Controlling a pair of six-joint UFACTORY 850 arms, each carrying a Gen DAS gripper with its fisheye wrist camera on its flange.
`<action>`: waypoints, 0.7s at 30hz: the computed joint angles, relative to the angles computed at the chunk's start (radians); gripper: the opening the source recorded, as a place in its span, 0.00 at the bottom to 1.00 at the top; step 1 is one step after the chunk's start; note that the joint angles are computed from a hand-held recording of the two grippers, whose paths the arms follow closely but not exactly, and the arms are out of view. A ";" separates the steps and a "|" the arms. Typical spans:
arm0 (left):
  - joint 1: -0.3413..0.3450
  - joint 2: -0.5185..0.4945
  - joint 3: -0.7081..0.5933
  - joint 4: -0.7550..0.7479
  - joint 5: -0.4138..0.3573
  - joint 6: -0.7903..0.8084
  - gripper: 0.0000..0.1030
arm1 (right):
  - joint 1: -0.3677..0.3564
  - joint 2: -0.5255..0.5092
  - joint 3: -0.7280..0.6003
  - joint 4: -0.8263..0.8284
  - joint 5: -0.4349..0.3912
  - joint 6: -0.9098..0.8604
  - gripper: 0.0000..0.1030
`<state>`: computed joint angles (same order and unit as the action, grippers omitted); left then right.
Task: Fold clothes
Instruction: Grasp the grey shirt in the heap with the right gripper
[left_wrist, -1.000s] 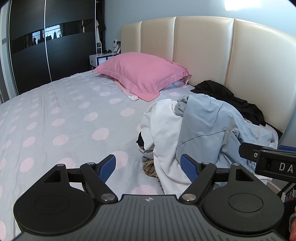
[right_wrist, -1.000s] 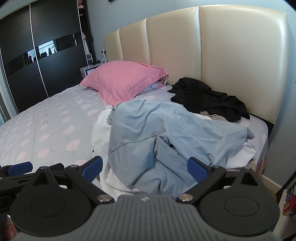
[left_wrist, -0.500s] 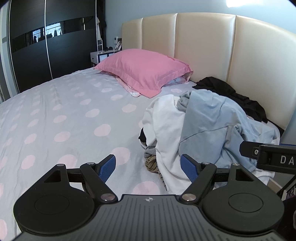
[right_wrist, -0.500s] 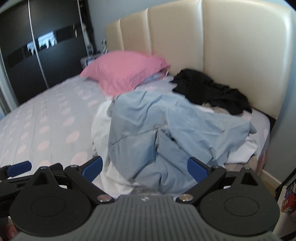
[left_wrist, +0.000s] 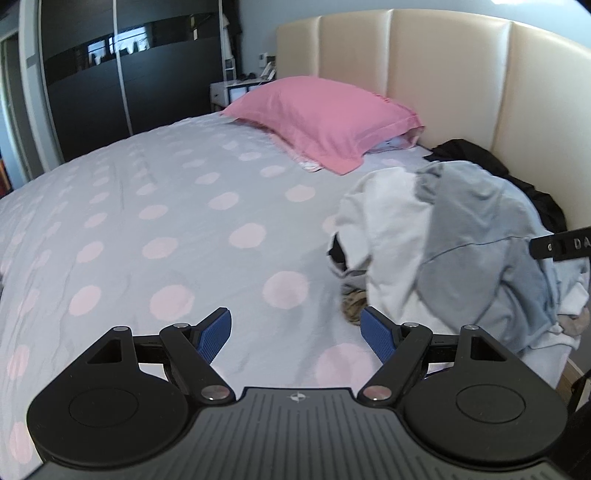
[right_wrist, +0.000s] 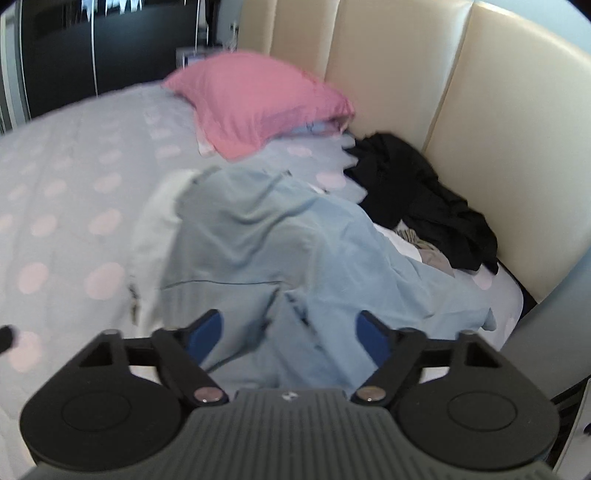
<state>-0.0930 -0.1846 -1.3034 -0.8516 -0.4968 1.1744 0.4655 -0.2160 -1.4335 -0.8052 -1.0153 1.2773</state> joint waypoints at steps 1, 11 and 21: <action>0.004 -0.006 -0.005 0.009 0.003 -0.009 0.74 | -0.016 -0.013 -0.009 0.010 -0.007 -0.021 0.72; 0.028 -0.051 -0.040 0.110 0.015 -0.122 0.74 | -0.081 -0.049 -0.010 0.049 0.040 -0.032 0.14; 0.055 -0.037 -0.036 0.062 0.002 -0.086 0.74 | 0.024 -0.004 -0.032 -0.140 0.013 0.034 0.07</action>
